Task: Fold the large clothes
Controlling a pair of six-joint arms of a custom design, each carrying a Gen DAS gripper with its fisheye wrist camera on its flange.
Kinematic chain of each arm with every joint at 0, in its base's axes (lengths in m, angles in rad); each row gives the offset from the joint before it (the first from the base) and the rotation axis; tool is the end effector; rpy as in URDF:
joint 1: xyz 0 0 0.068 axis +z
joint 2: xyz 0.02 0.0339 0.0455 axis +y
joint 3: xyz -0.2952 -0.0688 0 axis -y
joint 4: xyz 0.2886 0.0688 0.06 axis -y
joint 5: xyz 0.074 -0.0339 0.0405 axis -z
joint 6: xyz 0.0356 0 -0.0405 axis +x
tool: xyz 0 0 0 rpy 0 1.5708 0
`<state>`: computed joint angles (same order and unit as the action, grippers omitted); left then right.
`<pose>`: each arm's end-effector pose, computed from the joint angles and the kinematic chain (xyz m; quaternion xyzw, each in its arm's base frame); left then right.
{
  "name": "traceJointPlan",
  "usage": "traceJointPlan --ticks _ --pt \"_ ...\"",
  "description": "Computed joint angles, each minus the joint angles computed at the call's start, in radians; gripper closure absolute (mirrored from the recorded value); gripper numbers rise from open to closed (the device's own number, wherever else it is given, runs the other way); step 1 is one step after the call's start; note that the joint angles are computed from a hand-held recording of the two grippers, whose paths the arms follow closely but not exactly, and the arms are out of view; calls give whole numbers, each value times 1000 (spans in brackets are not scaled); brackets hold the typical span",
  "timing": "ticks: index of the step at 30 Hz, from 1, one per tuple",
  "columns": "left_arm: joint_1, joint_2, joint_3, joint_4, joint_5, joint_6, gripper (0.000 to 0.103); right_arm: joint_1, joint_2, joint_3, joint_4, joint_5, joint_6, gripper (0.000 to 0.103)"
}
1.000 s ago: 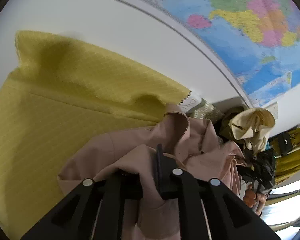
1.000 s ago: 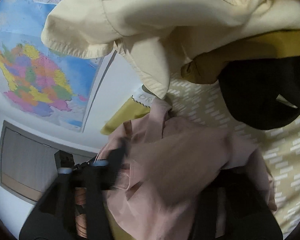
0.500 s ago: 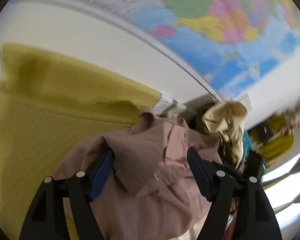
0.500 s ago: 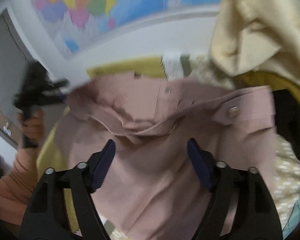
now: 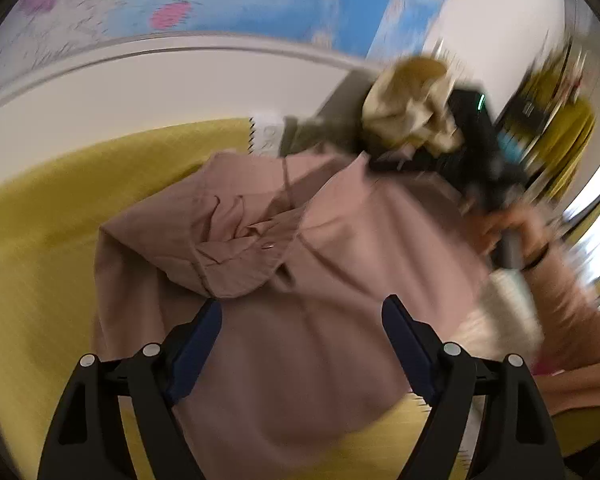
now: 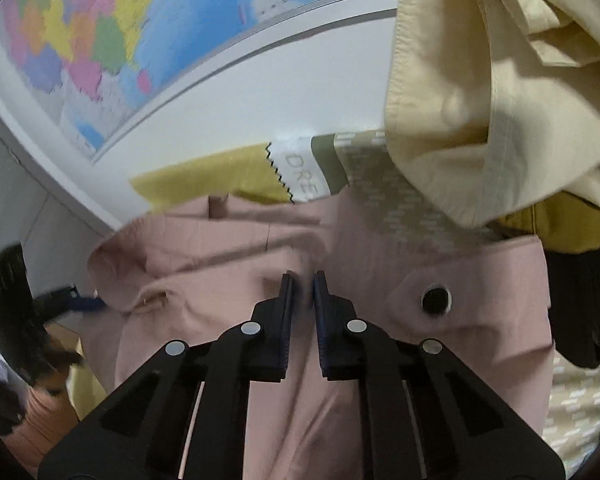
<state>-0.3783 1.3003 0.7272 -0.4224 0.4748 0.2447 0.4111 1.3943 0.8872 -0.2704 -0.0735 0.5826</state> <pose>0.2483 -0.1162 0.2032 0.3492 0.8667 -0.2434 0.2601 0.2993 0.1333 0.2396 0.0648 0.9196 0.2138 0.3232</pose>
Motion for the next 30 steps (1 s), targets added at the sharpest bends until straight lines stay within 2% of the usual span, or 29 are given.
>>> traceJointPlan --ticks 2,4,5,7,9,11,13,14,16,17,18,19,20,21,23,24,26,30 --pt "-46 65 33 1 -73 -9 25 0 27 26 -7 7 8 92" --pt "-86 121 64 48 -192 -54 49 -3 59 43 2 13 22 92" --pt "-86 166 102 48 -213 -74 54 -3 64 45 1 11 28 92" --pt "-54 245 182 44 -191 -156 75 1 72 45 7 14 42 86" --pt "-21 319 260 30 -154 -243 79 1 41 24 5 32 56 61" --pt "15 407 346 -17 -122 -326 80 -5 -2 -3 9 38 57 57" --pt "25 436 368 -17 -138 -367 80 4 -62 -30 -12 58 39 52" --pt "33 428 355 -5 -131 -383 80 12 -92 -44 -24 72 32 45" --pt "53 376 305 18 -74 -377 54 29 -182 -88 -54 98 13 39" --pt "68 313 245 66 -49 -371 46 35 -230 -113 -69 108 7 34" --pt "82 241 180 118 -39 -357 32 46 -298 -146 -88 123 2 28" --pt "101 152 107 162 -41 -329 24 53 -361 -175 -109 139 -2 23" --pt "120 90 59 177 -35 -307 23 65 -449 -215 -145 169 10 14" --pt "157 18 5 171 -3 -271 22 73 -511 -246 -167 187 23 10" --pt "199 -67 -64 142 12 -213 18 86 -642 -308 -223 208 57 7" --pt "214 -117 -109 133 -15 -180 14 100 -708 -341 -265 225 83 6" --pt "245 -172 -176 130 -47 -139 13 133 -792 -395 -321 243 139 6" --pt "348 -219 -287 88 90 -62 12 231 -930 -521 -337 234 252 6"
